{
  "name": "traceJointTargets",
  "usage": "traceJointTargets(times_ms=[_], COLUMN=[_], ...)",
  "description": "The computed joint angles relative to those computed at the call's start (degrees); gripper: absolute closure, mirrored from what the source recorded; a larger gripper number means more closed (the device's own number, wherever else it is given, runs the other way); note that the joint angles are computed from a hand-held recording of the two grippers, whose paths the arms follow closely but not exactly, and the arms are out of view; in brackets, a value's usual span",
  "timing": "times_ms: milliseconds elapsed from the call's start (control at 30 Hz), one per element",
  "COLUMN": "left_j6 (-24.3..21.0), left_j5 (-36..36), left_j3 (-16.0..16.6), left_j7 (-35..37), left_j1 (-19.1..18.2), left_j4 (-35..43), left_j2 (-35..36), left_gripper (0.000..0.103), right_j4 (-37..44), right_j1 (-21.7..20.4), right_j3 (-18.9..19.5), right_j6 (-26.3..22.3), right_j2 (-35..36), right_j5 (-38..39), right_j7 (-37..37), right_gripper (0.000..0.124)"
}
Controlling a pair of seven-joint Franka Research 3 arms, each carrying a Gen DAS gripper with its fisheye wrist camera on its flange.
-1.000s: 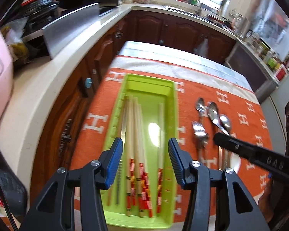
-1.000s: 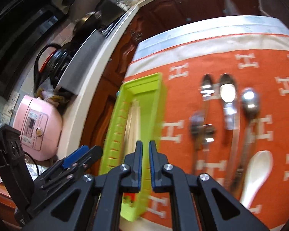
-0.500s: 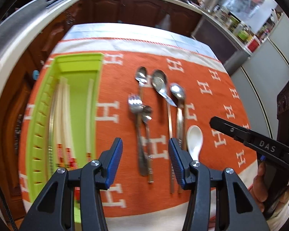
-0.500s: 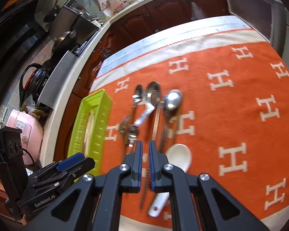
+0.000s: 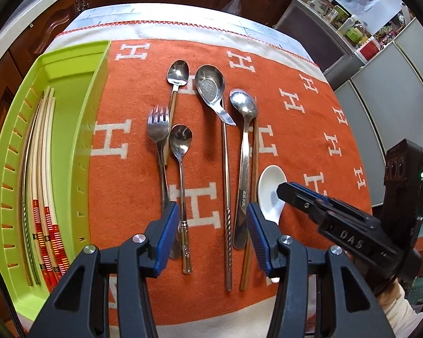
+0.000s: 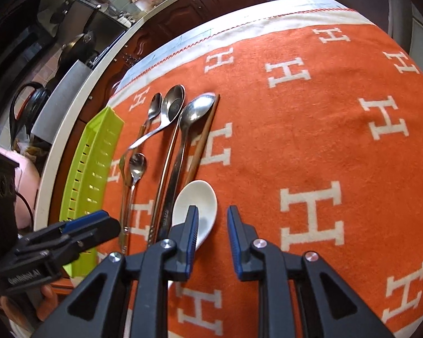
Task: Organize utensils
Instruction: 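Grasp the white ceramic spoon with the right gripper while the left approaches a wooden chopstick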
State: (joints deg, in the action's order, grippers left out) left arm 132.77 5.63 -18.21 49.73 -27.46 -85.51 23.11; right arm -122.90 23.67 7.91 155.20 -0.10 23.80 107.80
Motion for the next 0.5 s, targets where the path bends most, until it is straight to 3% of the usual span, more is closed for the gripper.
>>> traceJointTargets(times_ms=[233,400,500], left_j6=[-0.51,-0.77,-1.01], left_j5=[-0.48,-0.65,-0.67], left_j3=[-0.07,-0.14,-0.10], left_j7=[0.67,1.33,1.48], left_j1=[0.08,-0.16,-0.37], left_j4=[1.21,2.48,3.16], left_j2=[0.90,1.87,2.39], left_gripper=[0.056,0.056,0.056], right_j4=[-0.47,-0.81,-1.09], right_j1=[0.58,1.31,1.40], right_j3=[0.29,0.28,0.36], right_j6=[3.96,5.20,5.75], right_j2=[0.77,0.91,0.78], right_j5=[-8.10,-23.29,-23.46], right_j7=[1.68,9.07,8.58], right_gripper=[0.103,0.102,0.105])
